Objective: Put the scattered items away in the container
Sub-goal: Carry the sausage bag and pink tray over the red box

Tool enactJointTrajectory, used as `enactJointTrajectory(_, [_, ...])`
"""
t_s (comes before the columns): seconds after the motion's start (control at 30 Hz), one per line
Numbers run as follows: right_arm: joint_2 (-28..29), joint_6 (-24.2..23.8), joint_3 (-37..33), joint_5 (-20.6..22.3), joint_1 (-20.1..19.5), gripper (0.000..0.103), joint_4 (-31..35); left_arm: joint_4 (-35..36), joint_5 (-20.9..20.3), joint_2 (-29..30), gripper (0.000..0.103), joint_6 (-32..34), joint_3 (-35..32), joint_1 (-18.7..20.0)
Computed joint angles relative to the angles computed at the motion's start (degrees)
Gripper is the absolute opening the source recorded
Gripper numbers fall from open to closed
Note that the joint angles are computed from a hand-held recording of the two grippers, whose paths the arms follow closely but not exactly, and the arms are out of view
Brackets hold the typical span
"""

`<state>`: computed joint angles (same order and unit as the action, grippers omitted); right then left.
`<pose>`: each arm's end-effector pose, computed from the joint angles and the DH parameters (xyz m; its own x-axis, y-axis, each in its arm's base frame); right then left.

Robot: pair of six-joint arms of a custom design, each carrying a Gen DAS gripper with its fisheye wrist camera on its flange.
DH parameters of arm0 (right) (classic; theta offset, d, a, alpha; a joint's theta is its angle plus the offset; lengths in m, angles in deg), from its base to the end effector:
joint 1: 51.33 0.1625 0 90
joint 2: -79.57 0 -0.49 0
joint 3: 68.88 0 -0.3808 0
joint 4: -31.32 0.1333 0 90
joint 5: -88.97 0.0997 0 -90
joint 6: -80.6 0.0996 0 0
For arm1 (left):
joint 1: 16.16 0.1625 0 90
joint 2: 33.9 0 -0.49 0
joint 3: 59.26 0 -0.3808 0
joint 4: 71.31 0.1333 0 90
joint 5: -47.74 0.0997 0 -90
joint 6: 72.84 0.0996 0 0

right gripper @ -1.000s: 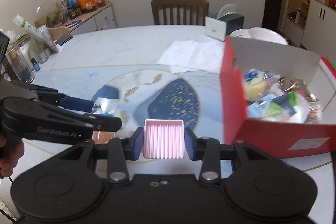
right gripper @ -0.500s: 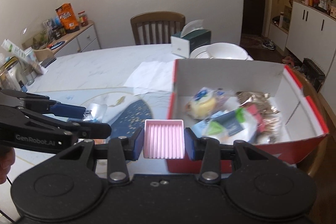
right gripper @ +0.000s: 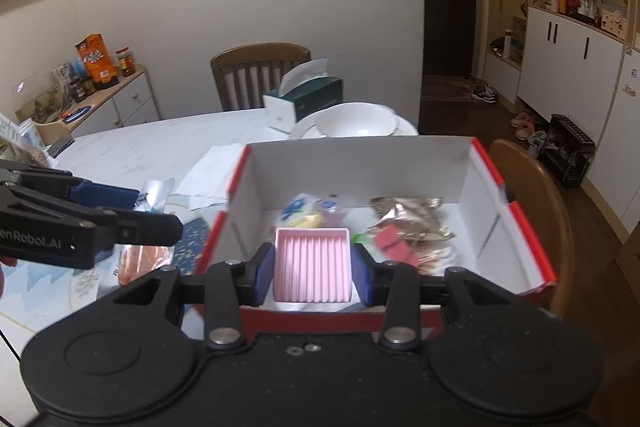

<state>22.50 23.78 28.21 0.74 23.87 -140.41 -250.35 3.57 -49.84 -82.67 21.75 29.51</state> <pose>-0.0466 -0.7103 0.3209 -0.6913 -0.4752 0.5443 -0.7088 0.5921 -0.3834 -0.3783 -0.6803 -0.0712 -0.8008 0.1628 -0.5764 0.5093 0.6916 -0.5122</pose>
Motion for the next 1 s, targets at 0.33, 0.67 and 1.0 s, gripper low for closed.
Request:
enactJointTrajectory(0.33, [1.11, 0.18, -4.95, 1.03, -1.47, 0.04, 1.96, 4.83, -0.58, 4.5, 0.064, 4.51, -10.62, 0.53])
enactJointTrajectory(0.67, [3.45, 1.13, -10.21, 0.16, -2.03, 0.04, 3.24, 11.36, -1.14, 9.07, 0.064, 8.76, -22.48, 2.23])
enactJointTrajectory(1.0, [7.27, 1.15, -16.67, -1.84, -1.72, 0.04, 6.24, 19.5, 0.52, 14.3, 0.064, 11.99, -34.77, 4.38])
